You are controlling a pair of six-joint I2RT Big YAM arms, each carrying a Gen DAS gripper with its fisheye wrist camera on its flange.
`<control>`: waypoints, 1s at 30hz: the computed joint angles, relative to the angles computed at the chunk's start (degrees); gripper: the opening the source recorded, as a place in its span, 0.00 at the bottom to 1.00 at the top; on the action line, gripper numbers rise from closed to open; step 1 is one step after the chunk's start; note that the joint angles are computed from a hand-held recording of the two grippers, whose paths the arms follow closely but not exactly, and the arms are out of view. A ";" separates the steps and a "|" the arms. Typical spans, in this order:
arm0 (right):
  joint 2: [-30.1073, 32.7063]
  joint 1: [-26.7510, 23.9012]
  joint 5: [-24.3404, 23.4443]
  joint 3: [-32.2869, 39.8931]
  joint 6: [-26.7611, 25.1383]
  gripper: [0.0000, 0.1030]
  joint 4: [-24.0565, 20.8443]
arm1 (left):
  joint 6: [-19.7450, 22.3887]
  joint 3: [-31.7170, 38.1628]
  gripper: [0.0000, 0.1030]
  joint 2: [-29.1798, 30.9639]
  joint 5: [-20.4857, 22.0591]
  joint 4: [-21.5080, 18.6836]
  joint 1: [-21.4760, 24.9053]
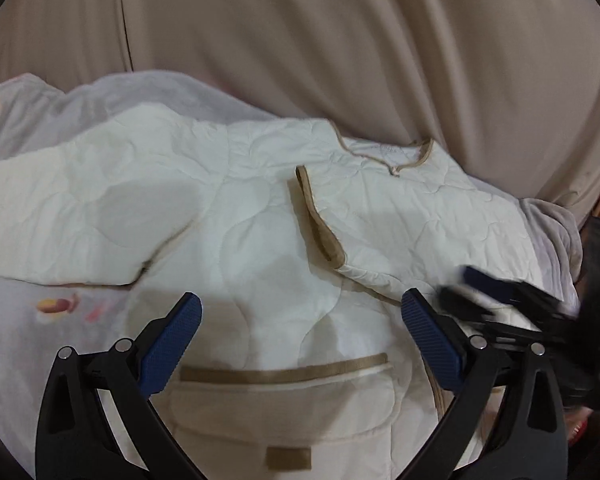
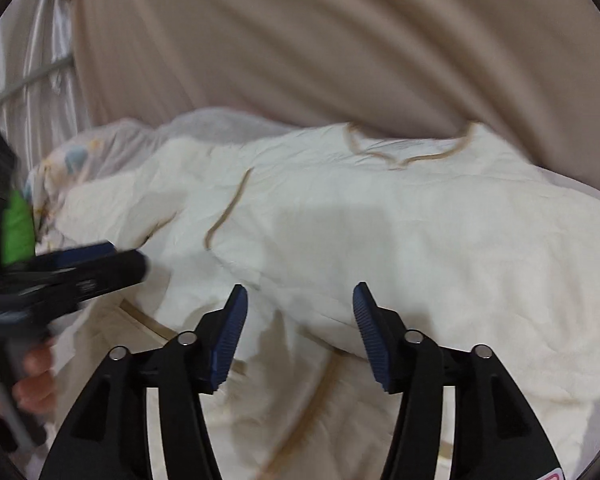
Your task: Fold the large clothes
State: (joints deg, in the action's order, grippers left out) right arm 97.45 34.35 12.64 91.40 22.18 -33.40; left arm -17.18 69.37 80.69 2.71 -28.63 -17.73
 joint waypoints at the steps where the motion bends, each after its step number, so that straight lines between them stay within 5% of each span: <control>1: -2.98 -0.71 0.72 -3.68 1.11 0.57 1.36 | -0.55 1.10 0.95 1.44 1.41 -0.60 0.12; 6: -15.77 -5.37 8.98 -19.43 7.97 0.61 1.44 | -4.86 8.23 0.89 9.84 8.33 -3.81 0.34; 8: -19.40 -7.67 7.82 -24.00 12.20 0.61 1.01 | -6.32 10.26 0.66 11.92 10.53 -3.91 0.31; 10: -22.43 -10.02 4.00 -28.53 16.35 0.62 2.16 | -7.27 11.25 0.23 13.06 13.83 -3.22 0.46; 12: -24.39 -11.95 0.70 -31.41 18.59 0.62 3.54 | -8.18 11.52 0.08 13.12 14.76 -1.91 0.65; 17: -22.84 -14.02 -5.54 -31.02 19.75 0.62 8.17 | -6.87 9.78 0.06 9.09 11.72 3.63 2.20; 22: -14.23 -16.77 -13.49 -24.29 24.21 0.60 7.58 | -3.99 11.50 0.07 11.13 5.57 0.84 2.28; 24: -12.97 -16.46 -11.42 -22.67 25.72 0.25 7.50 | -4.14 11.47 0.07 12.12 4.24 0.09 2.38; 25: -13.49 -15.79 -9.58 -22.68 24.88 0.19 8.41 | -4.15 11.38 0.07 12.63 4.08 0.10 2.50; 28: -15.83 -13.97 -3.67 -24.54 20.14 0.11 12.88 | -3.96 10.52 0.07 13.70 3.20 1.01 2.27; 30: -12.79 -14.29 -2.78 -22.03 18.37 0.11 6.72 | -3.50 9.83 0.07 14.20 2.66 2.09 1.97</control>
State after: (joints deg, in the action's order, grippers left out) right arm 84.66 20.05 9.86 69.37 40.54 -26.68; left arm -20.68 79.20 94.88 5.37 -26.54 -15.77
